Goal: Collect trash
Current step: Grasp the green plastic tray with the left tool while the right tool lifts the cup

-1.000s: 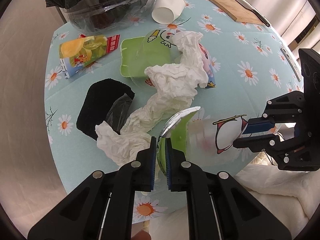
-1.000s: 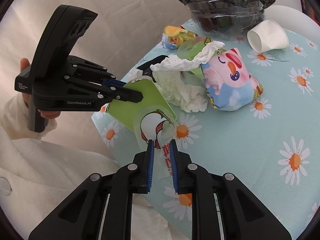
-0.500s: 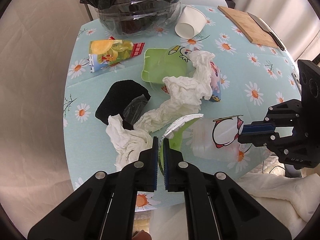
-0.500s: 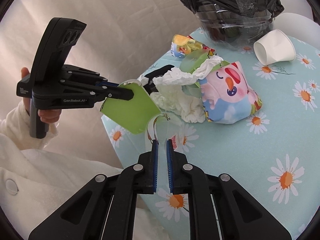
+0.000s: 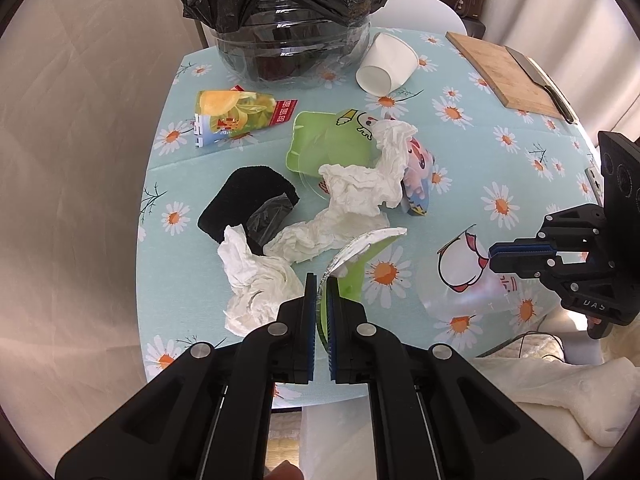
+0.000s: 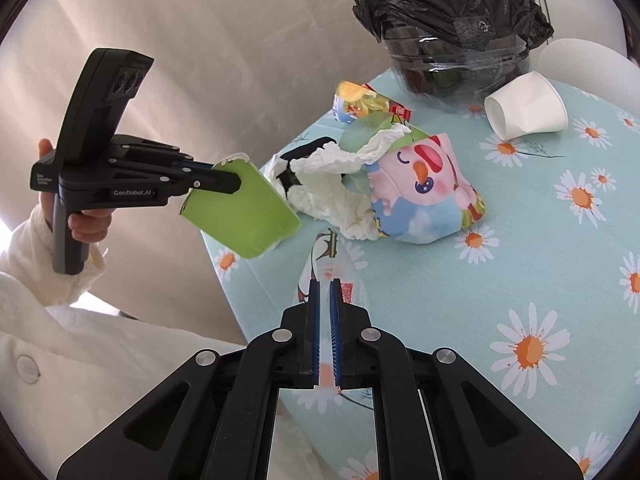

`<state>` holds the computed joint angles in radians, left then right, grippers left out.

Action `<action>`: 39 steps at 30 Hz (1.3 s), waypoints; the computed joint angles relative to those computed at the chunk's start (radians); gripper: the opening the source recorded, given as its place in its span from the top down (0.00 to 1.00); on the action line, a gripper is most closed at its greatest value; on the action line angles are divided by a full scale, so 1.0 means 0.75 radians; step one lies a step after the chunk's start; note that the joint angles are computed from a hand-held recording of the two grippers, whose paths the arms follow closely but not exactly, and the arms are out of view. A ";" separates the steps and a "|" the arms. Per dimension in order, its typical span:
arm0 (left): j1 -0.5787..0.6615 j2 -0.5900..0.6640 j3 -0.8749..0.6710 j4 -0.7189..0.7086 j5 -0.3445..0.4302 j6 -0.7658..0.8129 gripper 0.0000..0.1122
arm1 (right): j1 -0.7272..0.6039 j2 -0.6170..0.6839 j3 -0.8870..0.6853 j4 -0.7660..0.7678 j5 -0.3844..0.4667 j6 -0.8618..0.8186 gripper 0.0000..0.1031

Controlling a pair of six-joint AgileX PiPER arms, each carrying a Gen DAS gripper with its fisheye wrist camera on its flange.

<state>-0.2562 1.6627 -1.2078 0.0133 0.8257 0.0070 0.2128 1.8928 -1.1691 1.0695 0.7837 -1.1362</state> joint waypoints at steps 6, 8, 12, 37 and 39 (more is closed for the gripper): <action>-0.025 -0.018 -0.001 0.027 -0.018 -0.064 0.96 | -0.033 -0.036 -0.016 -0.094 -0.006 0.052 1.00; -0.027 -0.021 -0.003 0.027 -0.020 -0.077 0.96 | -0.046 -0.030 -0.027 -0.113 0.007 0.060 1.00; -0.039 -0.034 0.010 0.059 -0.029 -0.128 0.96 | -0.059 -0.040 -0.020 -0.119 0.024 0.026 1.00; -0.077 -0.183 0.133 0.193 -0.031 -0.396 0.96 | 0.042 -0.022 -0.076 -0.450 0.015 0.163 0.97; -0.079 -0.202 0.149 0.206 -0.031 -0.416 0.96 | 0.040 -0.029 -0.069 -0.432 0.010 0.135 0.99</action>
<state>-0.3155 1.5109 -1.0957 0.1680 0.8027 -0.3047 0.2428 1.8708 -1.2208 0.7456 0.7915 -1.0348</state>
